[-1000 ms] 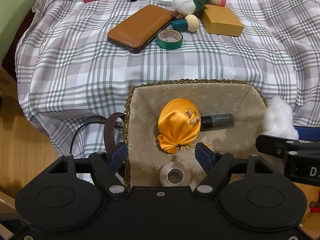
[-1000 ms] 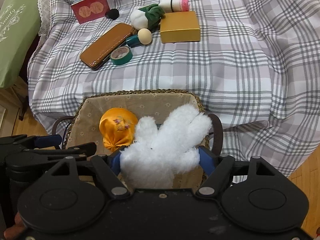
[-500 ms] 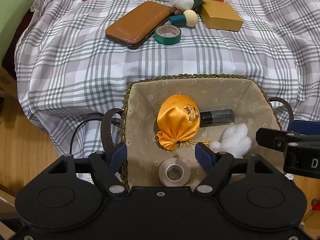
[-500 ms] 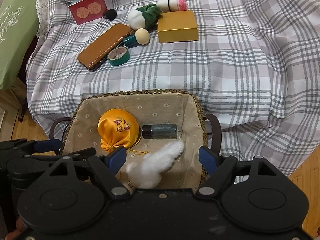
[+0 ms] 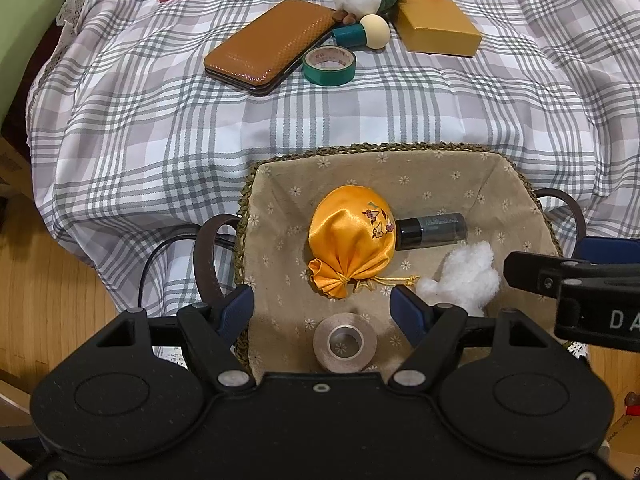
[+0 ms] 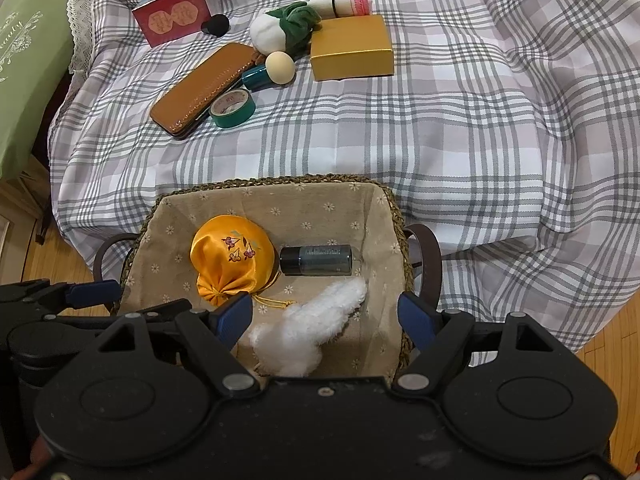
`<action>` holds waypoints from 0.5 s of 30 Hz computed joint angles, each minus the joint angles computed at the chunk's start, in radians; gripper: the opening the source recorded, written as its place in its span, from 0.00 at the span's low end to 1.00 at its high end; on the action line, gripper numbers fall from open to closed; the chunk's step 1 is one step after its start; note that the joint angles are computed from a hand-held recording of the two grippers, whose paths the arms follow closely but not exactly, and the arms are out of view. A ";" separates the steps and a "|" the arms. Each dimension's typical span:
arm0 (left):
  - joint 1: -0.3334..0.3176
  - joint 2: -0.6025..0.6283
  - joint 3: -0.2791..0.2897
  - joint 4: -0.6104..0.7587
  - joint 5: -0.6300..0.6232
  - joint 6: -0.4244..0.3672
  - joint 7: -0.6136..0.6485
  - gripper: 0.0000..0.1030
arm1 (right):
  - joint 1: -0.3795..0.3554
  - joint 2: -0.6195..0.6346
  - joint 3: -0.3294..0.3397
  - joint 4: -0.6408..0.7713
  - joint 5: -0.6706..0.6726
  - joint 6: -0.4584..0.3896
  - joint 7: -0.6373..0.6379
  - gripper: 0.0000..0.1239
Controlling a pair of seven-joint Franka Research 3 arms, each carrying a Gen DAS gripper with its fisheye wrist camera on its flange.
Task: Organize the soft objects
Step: 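Reach left tool to black cap while right tool grasps pink-white sock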
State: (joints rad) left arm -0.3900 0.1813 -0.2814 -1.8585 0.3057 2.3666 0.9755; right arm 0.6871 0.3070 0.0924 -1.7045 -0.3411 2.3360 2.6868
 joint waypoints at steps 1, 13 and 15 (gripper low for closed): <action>0.000 0.001 0.000 0.001 0.001 0.000 0.001 0.70 | 0.000 0.001 0.000 0.002 0.001 -0.001 -0.001 0.64; -0.006 0.021 0.002 0.033 0.008 -0.013 0.005 0.70 | -0.003 0.021 -0.007 0.020 0.016 0.000 -0.011 0.64; -0.007 0.027 0.004 0.042 0.014 -0.014 0.005 0.70 | -0.004 0.025 -0.010 0.026 0.015 0.002 -0.011 0.64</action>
